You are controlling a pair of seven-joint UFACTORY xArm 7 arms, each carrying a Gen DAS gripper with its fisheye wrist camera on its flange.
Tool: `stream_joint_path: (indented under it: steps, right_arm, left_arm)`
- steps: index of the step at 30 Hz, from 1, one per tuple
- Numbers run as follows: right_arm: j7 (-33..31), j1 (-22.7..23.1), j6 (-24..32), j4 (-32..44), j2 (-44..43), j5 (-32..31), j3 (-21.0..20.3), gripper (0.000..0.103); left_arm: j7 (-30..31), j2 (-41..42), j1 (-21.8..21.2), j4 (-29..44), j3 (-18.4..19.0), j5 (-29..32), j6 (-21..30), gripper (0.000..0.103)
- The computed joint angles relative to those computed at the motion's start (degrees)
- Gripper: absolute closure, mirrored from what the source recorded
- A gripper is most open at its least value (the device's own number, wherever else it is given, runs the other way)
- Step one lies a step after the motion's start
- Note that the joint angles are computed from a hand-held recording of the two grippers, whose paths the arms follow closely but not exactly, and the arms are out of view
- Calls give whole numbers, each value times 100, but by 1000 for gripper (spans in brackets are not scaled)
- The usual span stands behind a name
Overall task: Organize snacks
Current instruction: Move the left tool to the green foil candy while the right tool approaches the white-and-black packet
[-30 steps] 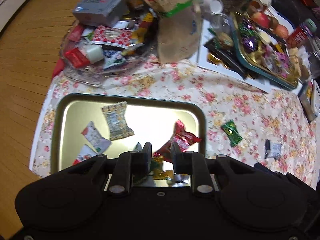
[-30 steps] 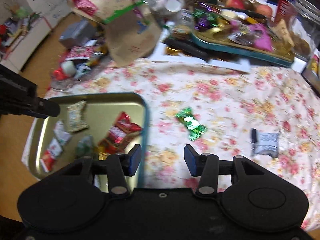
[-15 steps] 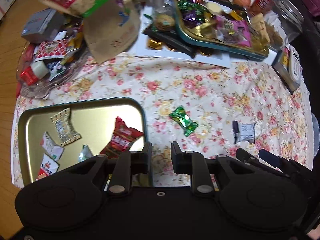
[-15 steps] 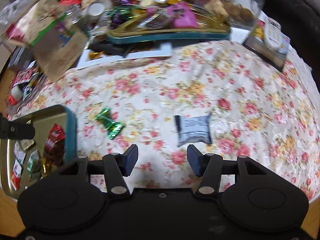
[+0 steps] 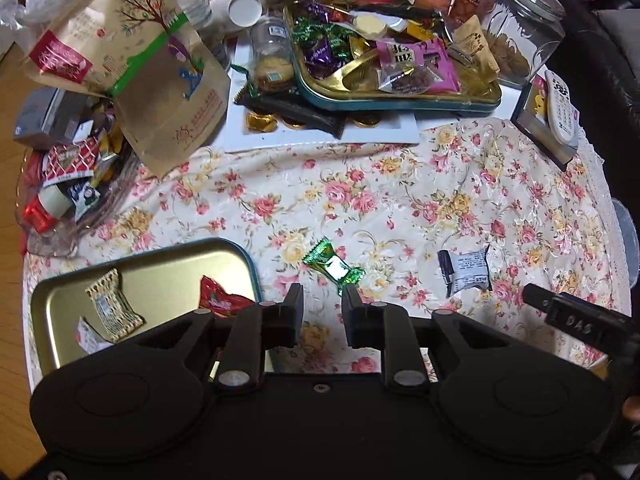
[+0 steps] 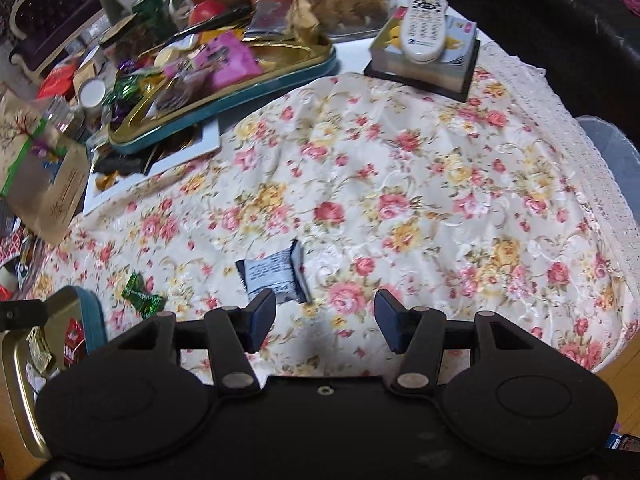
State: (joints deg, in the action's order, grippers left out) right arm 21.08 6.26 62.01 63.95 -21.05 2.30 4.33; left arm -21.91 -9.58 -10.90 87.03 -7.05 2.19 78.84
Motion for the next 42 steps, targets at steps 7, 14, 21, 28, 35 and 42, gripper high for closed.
stream_joint_path:
  steps: [7,14,21,28,35,42]
  right_arm:
    - [-45,-104,116,39,-43,277,-201,44]
    - [-25,-177,103,15,-111,315,-216,44]
    - [-14,-183,139,13,-107,334,-201,44]
    - [-105,-135,146,21,-119,407,-213,44]
    - [-49,-166,154,19,-125,404,-200,44]
    - [-60,-136,106,20,-154,399,-188,44]
  left_arm:
    - [154,-116,129,-125,128,-113,-208,73]
    - [-299,-46,273,-28,143,-62,-459,73]
    - [-438,335,80,169,-13,60,-216,73]
    - [-513,676,-251,292,-137,132,73,73]
    - [-1082,957,-357,347,-63,-63,107,73]
    - [-1885,1145,-324,258,28,94,-19,73]
